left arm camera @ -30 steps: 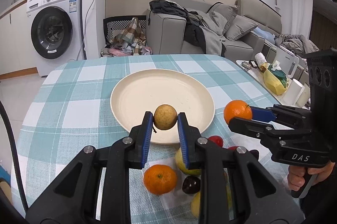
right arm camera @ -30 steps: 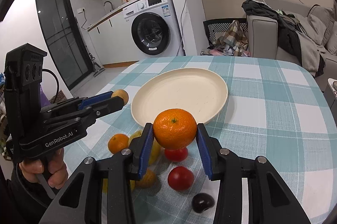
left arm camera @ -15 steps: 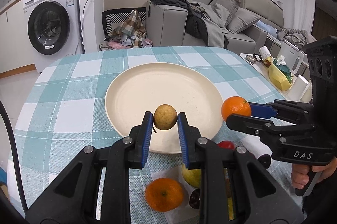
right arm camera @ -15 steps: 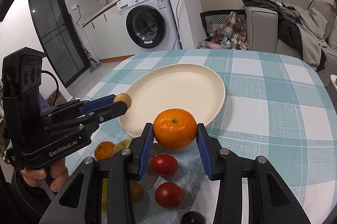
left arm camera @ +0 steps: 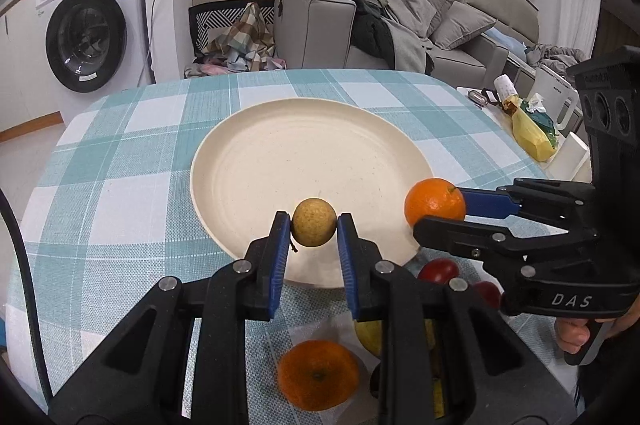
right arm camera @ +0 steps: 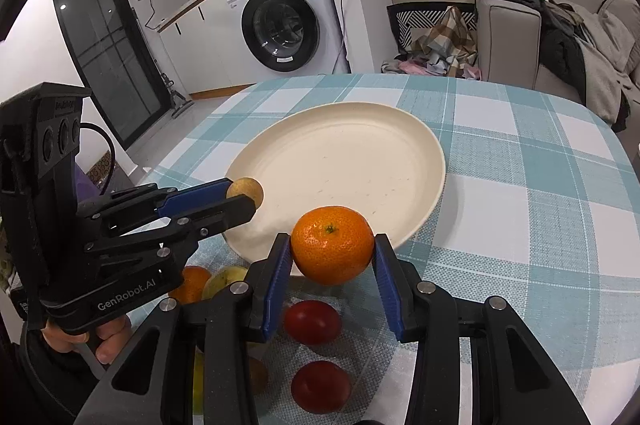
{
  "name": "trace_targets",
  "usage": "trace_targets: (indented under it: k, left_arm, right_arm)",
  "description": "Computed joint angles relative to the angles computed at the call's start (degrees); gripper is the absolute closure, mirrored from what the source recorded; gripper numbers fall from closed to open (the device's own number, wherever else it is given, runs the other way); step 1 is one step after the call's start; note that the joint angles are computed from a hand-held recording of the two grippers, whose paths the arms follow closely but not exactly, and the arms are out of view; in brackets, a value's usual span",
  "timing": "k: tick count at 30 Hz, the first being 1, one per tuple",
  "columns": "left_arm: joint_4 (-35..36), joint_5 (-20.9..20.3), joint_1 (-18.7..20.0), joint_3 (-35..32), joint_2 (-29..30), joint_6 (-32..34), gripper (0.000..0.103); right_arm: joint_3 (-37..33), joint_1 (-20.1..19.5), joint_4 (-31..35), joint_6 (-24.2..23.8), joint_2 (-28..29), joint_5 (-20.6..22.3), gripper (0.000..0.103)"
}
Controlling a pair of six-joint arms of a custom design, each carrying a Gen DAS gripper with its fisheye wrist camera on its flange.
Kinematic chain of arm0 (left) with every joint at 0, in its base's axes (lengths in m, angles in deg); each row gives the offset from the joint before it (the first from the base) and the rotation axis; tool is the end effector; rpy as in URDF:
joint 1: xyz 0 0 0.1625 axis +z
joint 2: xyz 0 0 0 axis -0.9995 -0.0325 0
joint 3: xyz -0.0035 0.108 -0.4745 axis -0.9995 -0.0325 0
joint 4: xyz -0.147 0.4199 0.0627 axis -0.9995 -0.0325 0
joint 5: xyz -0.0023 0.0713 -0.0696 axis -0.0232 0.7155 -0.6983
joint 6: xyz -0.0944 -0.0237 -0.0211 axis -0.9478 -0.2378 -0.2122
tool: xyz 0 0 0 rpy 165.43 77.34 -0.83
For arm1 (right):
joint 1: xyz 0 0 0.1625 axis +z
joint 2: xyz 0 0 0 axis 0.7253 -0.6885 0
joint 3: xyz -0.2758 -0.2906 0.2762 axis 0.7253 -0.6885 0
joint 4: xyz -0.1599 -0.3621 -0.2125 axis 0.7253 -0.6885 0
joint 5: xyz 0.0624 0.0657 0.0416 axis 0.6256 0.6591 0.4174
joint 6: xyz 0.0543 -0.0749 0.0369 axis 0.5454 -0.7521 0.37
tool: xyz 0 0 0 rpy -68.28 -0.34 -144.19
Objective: Organize fruits
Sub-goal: 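Carry both fruits over the cream plate and open both grippers to drop them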
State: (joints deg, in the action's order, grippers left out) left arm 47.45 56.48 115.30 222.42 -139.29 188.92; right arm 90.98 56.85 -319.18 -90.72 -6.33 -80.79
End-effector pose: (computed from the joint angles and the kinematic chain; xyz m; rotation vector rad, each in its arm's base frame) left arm -0.1237 -0.2999 0.1071 0.5710 2.3834 -0.9390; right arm 0.1800 -0.2917 0.0565 0.8747 -2.6026 0.6810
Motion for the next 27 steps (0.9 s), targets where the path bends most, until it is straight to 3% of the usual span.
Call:
trace_targets:
  k: [18, 27]
  left_arm:
    - [-0.5, 1.2, 1.0, -0.1, 0.8, 0.4, 0.082]
    - [0.4, 2.8, 1.7, -0.5, 1.0, -0.4, 0.081]
  right_arm:
    - [-0.7, 1.3, -0.6, -0.2, 1.8, -1.1, 0.061]
    - [-0.3, 0.8, -3.6, -0.2, 2.6, -1.3, 0.053]
